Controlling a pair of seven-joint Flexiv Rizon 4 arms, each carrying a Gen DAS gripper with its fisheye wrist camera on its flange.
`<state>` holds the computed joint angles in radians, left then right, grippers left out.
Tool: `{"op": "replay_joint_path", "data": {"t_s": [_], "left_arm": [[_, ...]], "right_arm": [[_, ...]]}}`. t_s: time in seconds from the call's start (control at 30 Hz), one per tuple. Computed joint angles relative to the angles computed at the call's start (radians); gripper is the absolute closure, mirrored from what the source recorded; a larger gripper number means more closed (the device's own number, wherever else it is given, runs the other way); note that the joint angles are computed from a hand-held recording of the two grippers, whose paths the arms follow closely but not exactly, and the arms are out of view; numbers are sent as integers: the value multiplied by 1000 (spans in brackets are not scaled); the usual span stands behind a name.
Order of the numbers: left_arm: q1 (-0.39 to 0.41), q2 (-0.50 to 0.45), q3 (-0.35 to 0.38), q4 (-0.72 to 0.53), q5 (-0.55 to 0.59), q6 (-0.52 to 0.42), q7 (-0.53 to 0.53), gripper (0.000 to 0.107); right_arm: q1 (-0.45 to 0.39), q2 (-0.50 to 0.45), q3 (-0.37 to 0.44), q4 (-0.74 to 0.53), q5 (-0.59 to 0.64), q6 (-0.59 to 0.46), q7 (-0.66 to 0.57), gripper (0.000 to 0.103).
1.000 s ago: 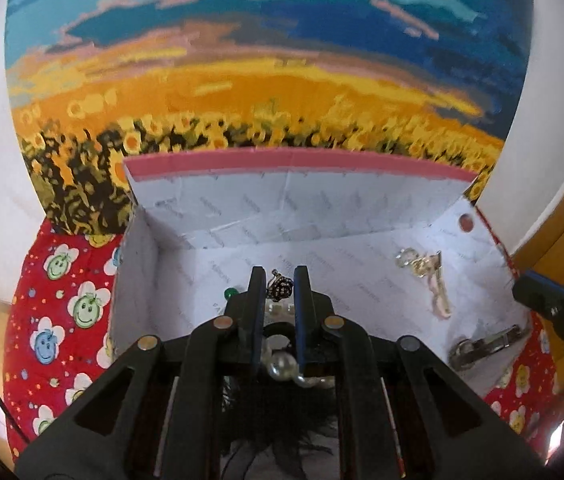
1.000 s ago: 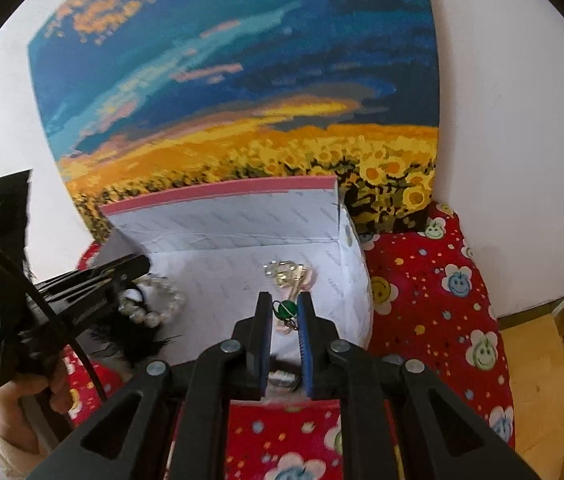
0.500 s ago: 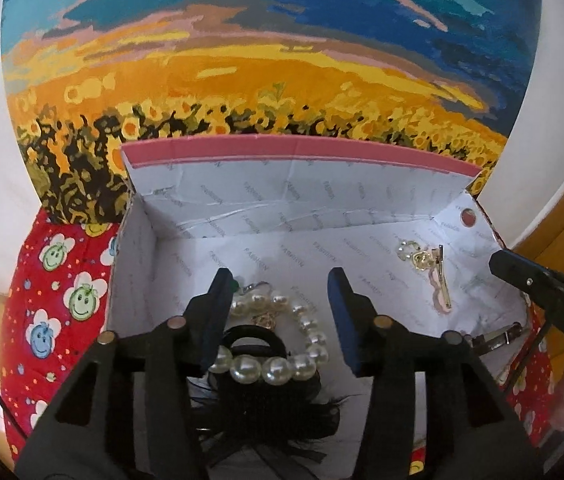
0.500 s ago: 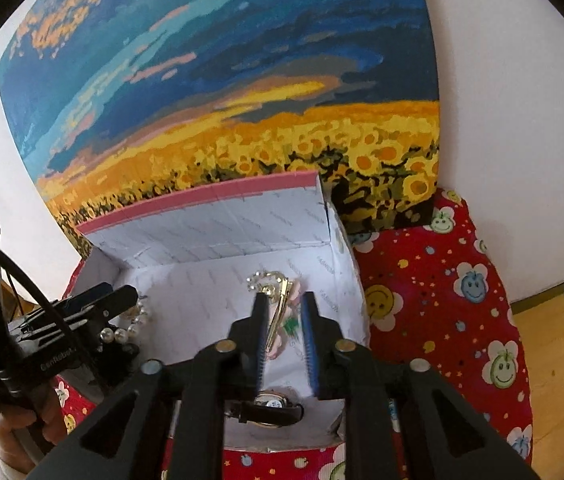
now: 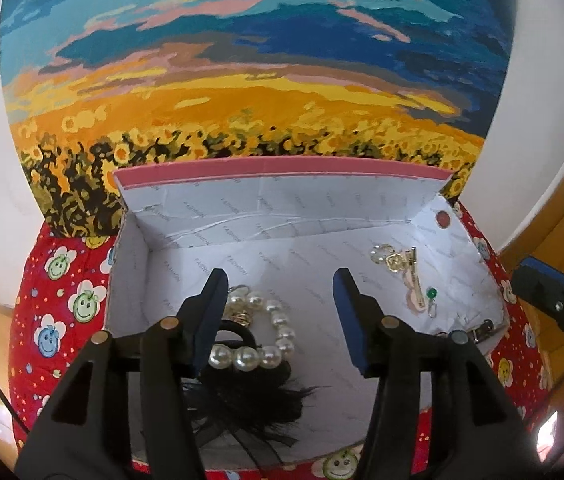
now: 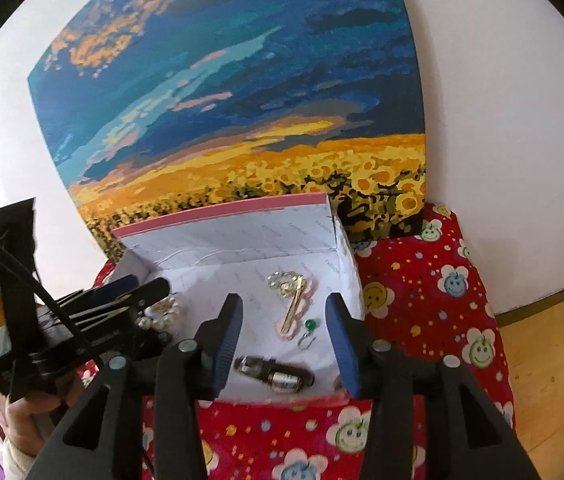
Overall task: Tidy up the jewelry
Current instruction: 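Open the right gripper over the box while the left gripper releases its earring, then withdraw both open grippers toward the clear bead bracelet on the bedspread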
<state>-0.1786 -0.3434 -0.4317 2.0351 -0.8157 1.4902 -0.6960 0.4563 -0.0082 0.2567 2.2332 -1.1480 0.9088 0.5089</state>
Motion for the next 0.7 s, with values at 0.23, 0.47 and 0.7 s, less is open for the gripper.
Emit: {"op": "replay_joint_path", "data": {"t_s": [0.23,0.47,0.7], "left_arm": [[19,86,-34,78,-130,27,99,57],[-63,187,74,156,-176,34,129,55],[-160,280,209,242,-140,30,106,52]], "right_arm": [[34,36,40,0,10,-41,9,57],[67,50,67,-3,3,-57,46,56],[107,59,95,4,23,-86,99,56]]}}
